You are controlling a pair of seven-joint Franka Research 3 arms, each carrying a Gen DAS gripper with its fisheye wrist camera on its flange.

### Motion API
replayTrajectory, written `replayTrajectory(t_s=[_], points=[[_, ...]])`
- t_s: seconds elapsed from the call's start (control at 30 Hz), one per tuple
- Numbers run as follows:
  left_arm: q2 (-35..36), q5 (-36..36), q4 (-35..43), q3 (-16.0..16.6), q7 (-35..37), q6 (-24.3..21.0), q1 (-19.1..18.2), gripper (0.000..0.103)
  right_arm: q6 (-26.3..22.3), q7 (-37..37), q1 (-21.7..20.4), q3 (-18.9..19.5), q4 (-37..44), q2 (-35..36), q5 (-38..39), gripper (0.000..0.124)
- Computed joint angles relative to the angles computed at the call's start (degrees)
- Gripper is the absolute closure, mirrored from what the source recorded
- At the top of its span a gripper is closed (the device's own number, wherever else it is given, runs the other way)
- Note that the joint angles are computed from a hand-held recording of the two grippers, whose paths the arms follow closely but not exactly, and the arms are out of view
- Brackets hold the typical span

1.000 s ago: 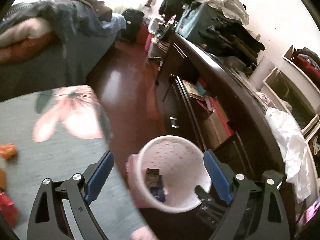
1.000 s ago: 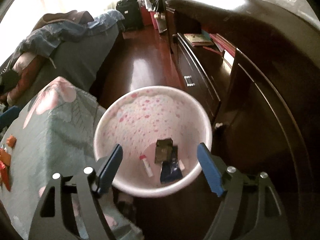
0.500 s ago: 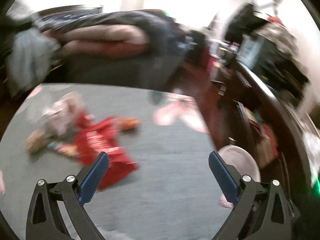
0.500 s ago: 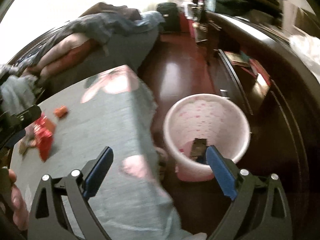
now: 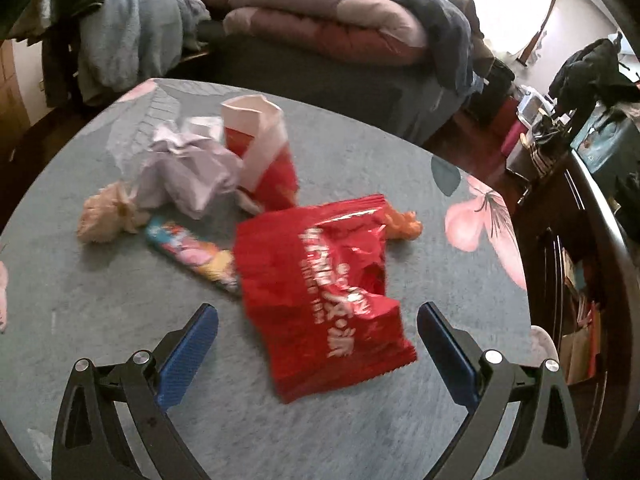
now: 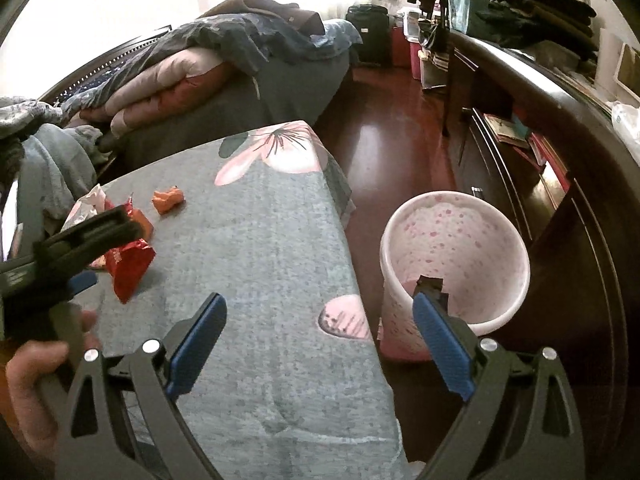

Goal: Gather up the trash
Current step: 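Grasp the red snack bag with the left tool while the right tool grasps the orange piece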

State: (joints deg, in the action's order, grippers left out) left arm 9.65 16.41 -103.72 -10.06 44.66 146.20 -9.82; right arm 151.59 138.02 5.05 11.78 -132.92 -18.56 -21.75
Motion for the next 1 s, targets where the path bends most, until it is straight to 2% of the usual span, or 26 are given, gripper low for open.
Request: replayTrajectory(t_s=[0.1,0.2,0.23,0.33,0.37,0.47,0.67,0.83,1.0], points=[[1.8,3.4,2.1,0.5,-2.0,-1.8,-1.1,0.004,0.1,-0.1,0.0,0.2,0.4,0.3,-0.3,0.029],[1.8,3.3,1.5,0.6,-1.7,-1.3,-0.6,0.021,0.3,0.1,0.1,0.4,1.0,0.9,-1.1,0.029],[1.5,3.2,1.0,0.5,-1.4,-0.4,-0.4,0.038,0.2,0.5,0.1,0.7,1.5,1.3,-1.6,0.029],[0.2,-1.2,-1.2,-0.4,3.4,2.1,1.1,0.050,-0.1,1.2,0.4,0.7,2.8,2.5,-2.6,0.030],[-0.8,-3.7,-2.6,-0.7,5.5,3.3,1.9,0.051,-0.2,1.5,0.6,0.7,3.3,3.0,-3.0,0.030],[-3.6,-4.8,-6.0,-0.2,7.0,5.8,2.4,0.055,-0.1,2.6,1.4,0.7,5.5,5.2,-4.5,0.030],[-10.0,-2.2,-13.4,1.3,5.4,10.3,3.8,0.055,-0.3,3.6,5.2,-0.4,14.0,13.5,-8.6,0.030],[-13.5,1.2,-16.7,2.1,3.3,11.6,5.6,0.055,-0.6,3.5,9.5,-2.9,22.2,21.6,-11.0,0.031],[-15.1,0.0,-18.3,3.2,4.4,12.8,7.4,0.055,-1.8,3.3,12.9,-6.4,31.9,29.5,-9.7,0.034]])
